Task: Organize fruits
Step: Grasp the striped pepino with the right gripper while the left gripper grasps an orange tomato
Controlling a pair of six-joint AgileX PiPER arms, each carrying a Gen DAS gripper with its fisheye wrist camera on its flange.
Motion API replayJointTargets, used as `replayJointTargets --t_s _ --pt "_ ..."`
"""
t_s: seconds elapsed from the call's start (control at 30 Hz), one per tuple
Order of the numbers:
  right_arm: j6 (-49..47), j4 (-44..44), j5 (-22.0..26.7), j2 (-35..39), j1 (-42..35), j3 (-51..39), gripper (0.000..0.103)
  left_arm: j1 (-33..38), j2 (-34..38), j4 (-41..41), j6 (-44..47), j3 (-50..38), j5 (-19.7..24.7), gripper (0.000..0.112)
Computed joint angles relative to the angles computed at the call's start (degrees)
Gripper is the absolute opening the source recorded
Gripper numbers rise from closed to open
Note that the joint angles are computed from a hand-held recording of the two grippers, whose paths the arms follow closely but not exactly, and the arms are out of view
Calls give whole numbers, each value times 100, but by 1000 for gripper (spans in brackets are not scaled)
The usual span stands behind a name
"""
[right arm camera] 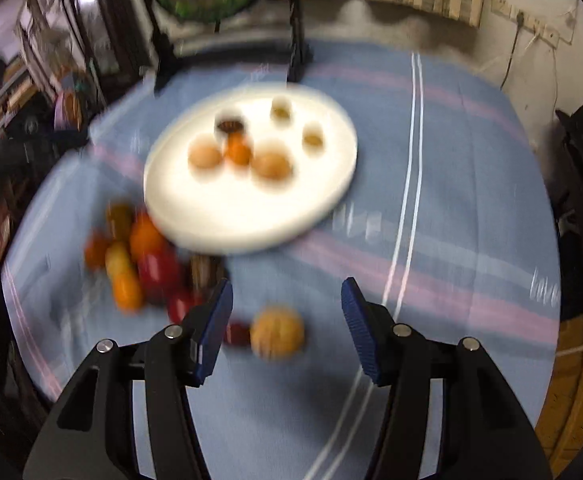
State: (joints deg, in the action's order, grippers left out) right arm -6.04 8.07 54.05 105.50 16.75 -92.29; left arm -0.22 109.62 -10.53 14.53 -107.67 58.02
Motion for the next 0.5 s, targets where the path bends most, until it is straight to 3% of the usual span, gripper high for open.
replayJointTargets --t_s 0.13,0.37,0.4,0.43,0.5 --pt "-60 -346 -344 -33 195 634 57 182 -591 -71 167 1127 -186 74" --pt "-715 372 -391 617 -50 119 56 202 -1389 -338 504 2595 -225 74" --pt "-793 511 -275 696 -104 -11 45 132 -1460 -374 569 2731 -213 74" --pt "-850 666 -65 771 -145 -204 41 -12 -1554 -339 567 2934 -296 74" --pt "-830 422 22 742 -42 -263 41 -238 -1601 -359 546 3139 -366 74"
